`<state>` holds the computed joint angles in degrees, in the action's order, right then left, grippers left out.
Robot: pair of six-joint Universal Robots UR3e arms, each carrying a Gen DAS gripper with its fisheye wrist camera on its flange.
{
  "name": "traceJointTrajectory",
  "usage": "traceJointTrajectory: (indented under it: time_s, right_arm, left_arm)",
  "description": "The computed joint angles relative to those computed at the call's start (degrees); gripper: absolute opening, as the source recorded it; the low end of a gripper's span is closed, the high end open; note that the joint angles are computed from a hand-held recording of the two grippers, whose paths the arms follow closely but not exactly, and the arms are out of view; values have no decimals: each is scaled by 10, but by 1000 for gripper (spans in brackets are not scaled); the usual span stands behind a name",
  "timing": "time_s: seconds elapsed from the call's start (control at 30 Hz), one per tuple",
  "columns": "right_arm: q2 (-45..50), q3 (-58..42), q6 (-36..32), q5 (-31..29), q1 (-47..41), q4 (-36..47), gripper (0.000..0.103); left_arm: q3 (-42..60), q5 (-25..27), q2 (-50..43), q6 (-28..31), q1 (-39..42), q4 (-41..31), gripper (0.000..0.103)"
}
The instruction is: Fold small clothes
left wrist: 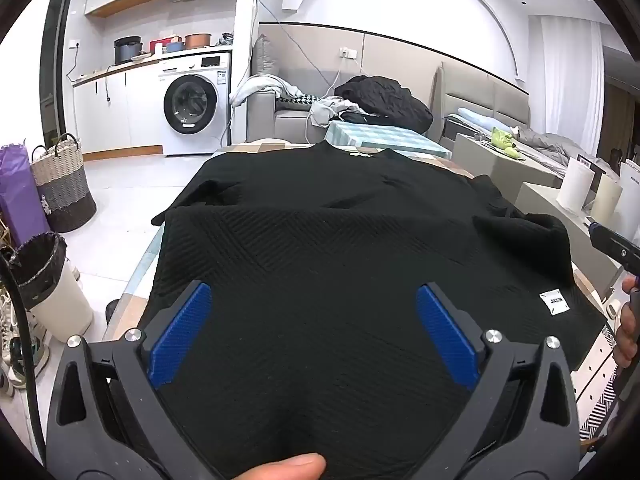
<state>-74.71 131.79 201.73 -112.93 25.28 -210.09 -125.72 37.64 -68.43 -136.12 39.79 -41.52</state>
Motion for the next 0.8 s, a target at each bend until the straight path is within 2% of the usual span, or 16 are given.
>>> traceJointTrajectory:
  time_s: [0.8]
  right_arm:
    - [8,-1,-2,7,0,-14,103]
  left_arm:
    - [10,-6,-2,15,7,-25,102]
